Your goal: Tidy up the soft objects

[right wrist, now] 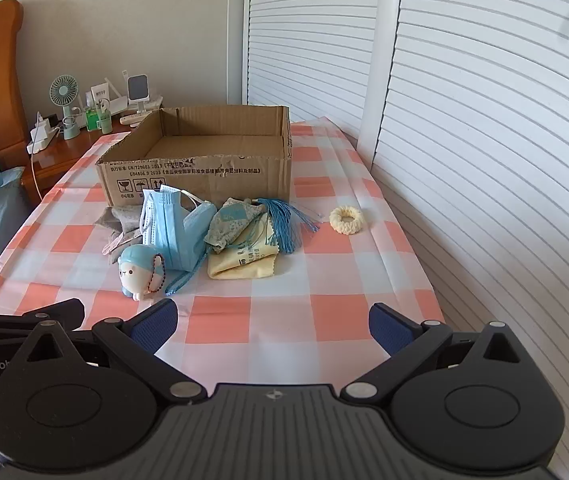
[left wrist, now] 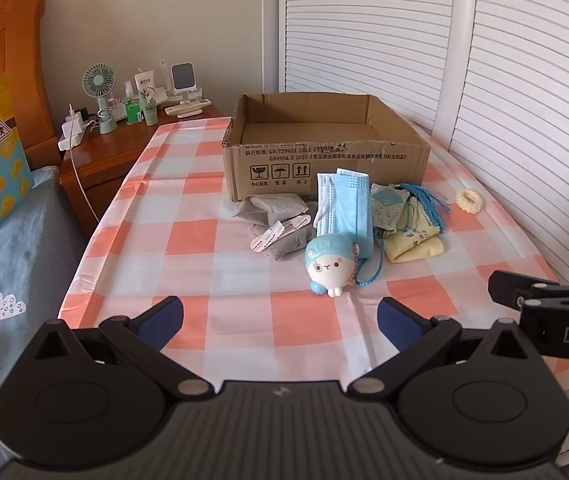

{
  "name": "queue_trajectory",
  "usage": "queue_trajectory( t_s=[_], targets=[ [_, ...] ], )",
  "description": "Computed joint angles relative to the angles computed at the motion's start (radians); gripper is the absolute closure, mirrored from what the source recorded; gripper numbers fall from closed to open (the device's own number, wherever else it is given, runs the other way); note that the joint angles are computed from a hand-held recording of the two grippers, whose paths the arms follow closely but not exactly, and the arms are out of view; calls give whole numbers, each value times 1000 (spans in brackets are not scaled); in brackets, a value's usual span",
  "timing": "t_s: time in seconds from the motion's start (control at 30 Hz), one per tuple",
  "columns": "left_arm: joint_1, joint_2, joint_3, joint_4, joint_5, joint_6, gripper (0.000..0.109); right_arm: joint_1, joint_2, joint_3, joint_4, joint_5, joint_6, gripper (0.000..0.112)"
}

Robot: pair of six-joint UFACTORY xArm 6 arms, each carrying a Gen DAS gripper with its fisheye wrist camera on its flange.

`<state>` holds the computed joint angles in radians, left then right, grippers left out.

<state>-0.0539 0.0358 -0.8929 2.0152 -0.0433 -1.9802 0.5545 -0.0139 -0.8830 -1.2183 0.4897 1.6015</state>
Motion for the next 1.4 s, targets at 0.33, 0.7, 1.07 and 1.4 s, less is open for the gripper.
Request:
queue_trajectory(
  t_s=[0.33, 0.7, 1.07, 1.4],
  targets=[
    [-1, -1, 2, -8, 3, 9, 6, -1, 4, -3, -5, -1, 3, 9],
    [-10, 10, -7, -29, 14, 30, 6, -6, 6, -6, -8, -1, 7, 9],
    [-13, 16, -34, 63, -1, -67, 6, -13, 0, -3, -23, -3, 12, 9],
    [-16, 24, -48, 105, -5, -107, 6, -14, 1, -7, -32, 2, 7, 9]
  ],
)
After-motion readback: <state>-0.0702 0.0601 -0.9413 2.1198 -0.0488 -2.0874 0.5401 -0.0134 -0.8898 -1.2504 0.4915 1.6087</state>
